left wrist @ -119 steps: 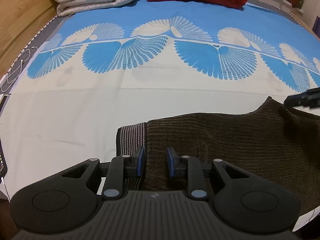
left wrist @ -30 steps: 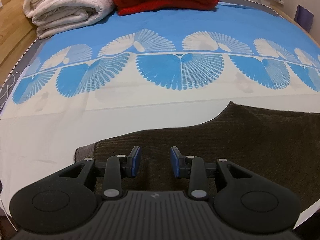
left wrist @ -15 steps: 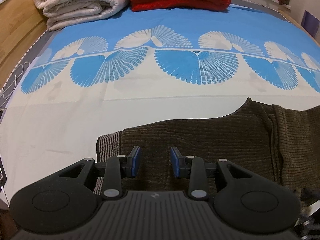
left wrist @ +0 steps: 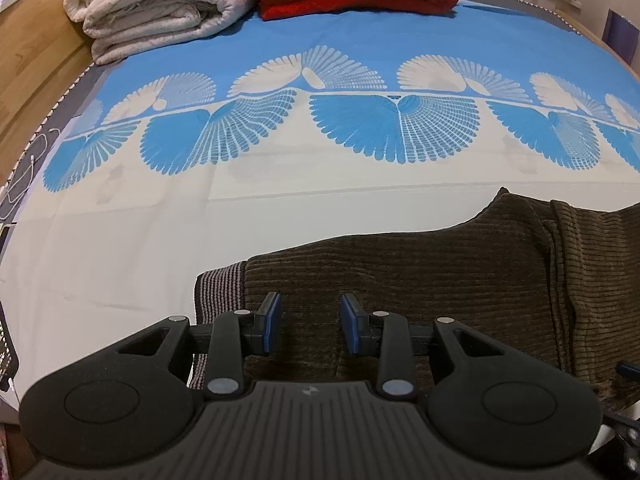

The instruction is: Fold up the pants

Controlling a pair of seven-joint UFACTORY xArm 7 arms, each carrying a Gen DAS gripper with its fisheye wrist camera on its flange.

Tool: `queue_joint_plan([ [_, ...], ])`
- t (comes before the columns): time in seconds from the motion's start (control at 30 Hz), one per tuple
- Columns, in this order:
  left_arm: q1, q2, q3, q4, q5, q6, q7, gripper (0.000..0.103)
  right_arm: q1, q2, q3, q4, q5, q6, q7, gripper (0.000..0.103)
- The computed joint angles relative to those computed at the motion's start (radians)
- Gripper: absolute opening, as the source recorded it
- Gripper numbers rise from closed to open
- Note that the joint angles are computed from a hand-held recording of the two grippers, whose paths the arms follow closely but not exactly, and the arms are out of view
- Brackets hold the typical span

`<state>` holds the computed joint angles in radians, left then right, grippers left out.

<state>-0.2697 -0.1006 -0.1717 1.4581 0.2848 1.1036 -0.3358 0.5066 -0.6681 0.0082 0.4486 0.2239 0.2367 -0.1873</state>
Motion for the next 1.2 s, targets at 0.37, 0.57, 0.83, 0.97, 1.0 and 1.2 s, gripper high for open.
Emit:
queue_joint_plan([
  [0.37, -0.005, 0.007, -0.001, 0.005, 0.005, 0.004, 0.011, 0.036, 0.079, -0.055, -0.113, -0.01, 0.07, 0.018, -0.111, 0.014],
  [0.57, -0.011, 0.013, -0.004, 0.013, 0.004, 0.003, 0.009, 0.036, 0.055, -0.088, -0.081, -0.022, 0.052, 0.173, -0.23, 0.019],
  [0.83, -0.011, 0.015, 0.0, 0.01, 0.006, 0.008, 0.01, 0.036, -0.026, -0.044, 0.049, -0.047, -0.044, 0.1, -0.211, 0.051],
  [0.97, -0.01, 0.014, 0.002, 0.009, 0.002, 0.005, 0.011, 0.036, -0.047, -0.028, 0.07, -0.048, -0.094, 0.096, -0.218, 0.041],
  [1.0, -0.01, 0.013, 0.001, 0.008, 0.001, 0.003, 0.012, 0.036, -0.039, -0.028, 0.054, -0.044, -0.092, 0.095, -0.225, 0.034],
  [1.2, -0.008, 0.012, 0.002, 0.008, -0.002, -0.005, 0.006, 0.036, 0.0, -0.116, -0.088, -0.036, 0.091, -0.123, -0.092, 0.028],
])
